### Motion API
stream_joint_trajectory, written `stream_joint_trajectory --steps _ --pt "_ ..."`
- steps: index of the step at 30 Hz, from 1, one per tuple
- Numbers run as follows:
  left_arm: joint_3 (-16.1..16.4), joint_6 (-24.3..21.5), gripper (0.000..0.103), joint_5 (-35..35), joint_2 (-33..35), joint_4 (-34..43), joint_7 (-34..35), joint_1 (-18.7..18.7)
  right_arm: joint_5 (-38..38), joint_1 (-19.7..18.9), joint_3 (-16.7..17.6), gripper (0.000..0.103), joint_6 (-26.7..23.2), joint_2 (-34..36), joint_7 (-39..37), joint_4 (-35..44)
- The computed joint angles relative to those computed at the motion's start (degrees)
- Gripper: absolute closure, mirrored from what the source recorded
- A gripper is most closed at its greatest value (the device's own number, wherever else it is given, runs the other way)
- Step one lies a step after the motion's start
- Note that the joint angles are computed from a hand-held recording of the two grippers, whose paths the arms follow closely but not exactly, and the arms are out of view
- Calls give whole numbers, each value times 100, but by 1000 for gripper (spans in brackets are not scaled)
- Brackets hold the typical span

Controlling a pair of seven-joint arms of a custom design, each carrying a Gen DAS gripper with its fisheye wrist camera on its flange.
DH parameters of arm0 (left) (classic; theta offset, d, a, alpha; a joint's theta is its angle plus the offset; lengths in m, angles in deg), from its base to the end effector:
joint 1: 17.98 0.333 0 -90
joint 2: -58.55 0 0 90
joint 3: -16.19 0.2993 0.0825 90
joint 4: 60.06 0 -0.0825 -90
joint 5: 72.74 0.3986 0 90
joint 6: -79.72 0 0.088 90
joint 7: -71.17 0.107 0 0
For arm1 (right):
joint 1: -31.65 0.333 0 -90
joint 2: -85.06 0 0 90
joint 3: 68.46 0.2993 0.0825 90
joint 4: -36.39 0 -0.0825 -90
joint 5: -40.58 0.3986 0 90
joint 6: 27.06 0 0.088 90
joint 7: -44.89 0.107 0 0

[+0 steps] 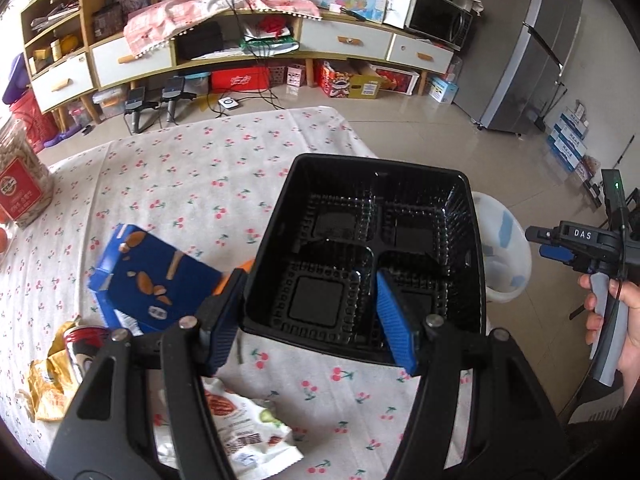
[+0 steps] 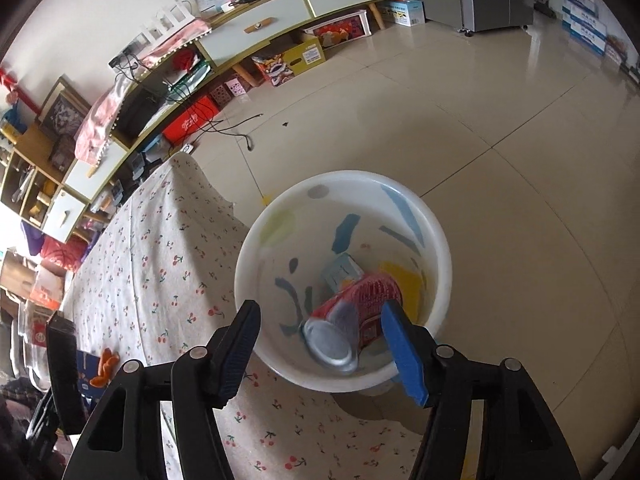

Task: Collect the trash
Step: 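Carry the red can over the bin and open the right tool, then carry the black tray over the bin and open the left tool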

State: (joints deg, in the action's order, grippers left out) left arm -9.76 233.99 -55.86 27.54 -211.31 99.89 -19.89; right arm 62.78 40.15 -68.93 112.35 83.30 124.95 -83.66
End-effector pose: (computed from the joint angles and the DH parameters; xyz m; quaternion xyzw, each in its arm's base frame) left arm 0.3861 -0.2136 0.4370 -0.7732 0.5441 -0.2459 0.2136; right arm 0.5782 0.0826 0.4505 -0.7093 0.6649 -0.0249 0.2329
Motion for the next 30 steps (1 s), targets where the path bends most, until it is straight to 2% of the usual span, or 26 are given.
stream_joint_trajectory --steps 2,7,15,23,28,30 --pt "-89 78 38 76 225 184 -21 39 92 -33 -40 38 -9 -79 -76 -41" --pt "-320 168 38 586 974 812 -186 116 -210 -88 -141 34 18 -476 -140 -320" --pt "-295 99 38 1710 2540 2112 -672 -148 -476 -188 -413 32 90 -928 -433 -740" --pt "107 -264 37 2265 3748 3302 -794 -819 -450 -286 -588 30 88 -1110 -588 -907" --pt "458 -322 36 2396 4071 3654 -837 -1246 -438 -338 -655 29 95 -1135 -669 -931" --pt "635 -169 35 2494 4130 3682 -914 -1386 -443 -367 -669 29 98 -1129 -670 -936"
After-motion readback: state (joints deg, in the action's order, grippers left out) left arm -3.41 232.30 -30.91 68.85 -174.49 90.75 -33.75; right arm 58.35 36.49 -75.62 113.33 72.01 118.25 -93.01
